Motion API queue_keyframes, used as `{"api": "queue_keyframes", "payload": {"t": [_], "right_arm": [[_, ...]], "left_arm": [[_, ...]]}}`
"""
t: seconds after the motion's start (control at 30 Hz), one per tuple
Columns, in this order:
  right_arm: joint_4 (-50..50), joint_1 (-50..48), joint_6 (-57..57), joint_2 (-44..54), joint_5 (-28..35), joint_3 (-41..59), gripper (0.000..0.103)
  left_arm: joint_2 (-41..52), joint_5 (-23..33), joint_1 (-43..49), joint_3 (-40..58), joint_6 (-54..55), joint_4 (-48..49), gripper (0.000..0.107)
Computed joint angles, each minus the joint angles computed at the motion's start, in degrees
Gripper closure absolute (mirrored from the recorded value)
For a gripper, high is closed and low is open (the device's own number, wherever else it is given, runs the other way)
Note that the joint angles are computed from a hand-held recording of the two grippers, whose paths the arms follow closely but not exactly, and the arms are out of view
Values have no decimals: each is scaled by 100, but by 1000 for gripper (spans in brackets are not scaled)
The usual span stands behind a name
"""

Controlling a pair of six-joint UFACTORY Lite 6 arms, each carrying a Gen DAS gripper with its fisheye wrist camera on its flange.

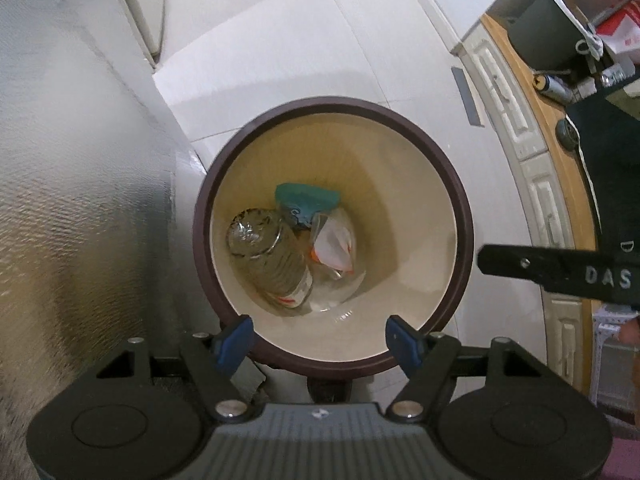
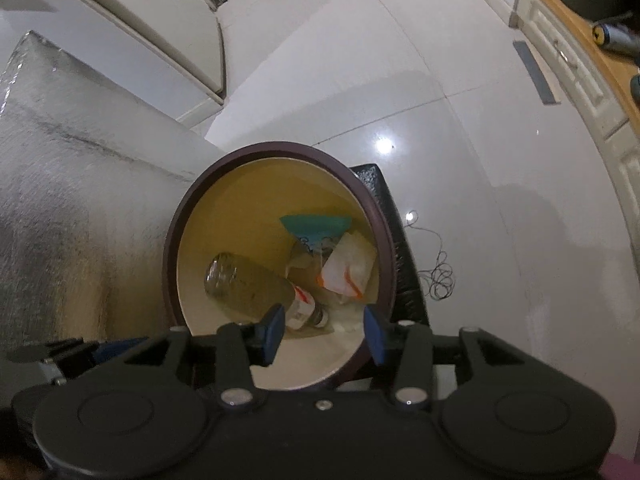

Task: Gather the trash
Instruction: 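Open both tools to drop the bottle and plastic bag into the bin, then raise both tools from the bin and move them back over the table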

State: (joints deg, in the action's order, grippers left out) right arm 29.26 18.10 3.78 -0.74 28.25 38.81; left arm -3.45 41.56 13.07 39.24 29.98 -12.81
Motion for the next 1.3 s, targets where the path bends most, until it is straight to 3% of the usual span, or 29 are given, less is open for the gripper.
{"api": "queue_keyframes", "payload": {"t": [0.3,0.57,0.97,1.3], "right_arm": [[-628,-7,7,-1086,519,-261,44],[-1427,289,891,-1993,1165,-194,26],[-2371,938,2088,-3233,2169,13,3],[-3229,1850,3199,-3862,3179,684,0]], "left_arm": [[-1136,542,256,-154,-266,17,17],[-2044,1301,744,-8,-259,-4,4],[-3073,2528,1912,427,541,-292,4],[-3497,3680,3159,1112,1564,-711,4]]}}
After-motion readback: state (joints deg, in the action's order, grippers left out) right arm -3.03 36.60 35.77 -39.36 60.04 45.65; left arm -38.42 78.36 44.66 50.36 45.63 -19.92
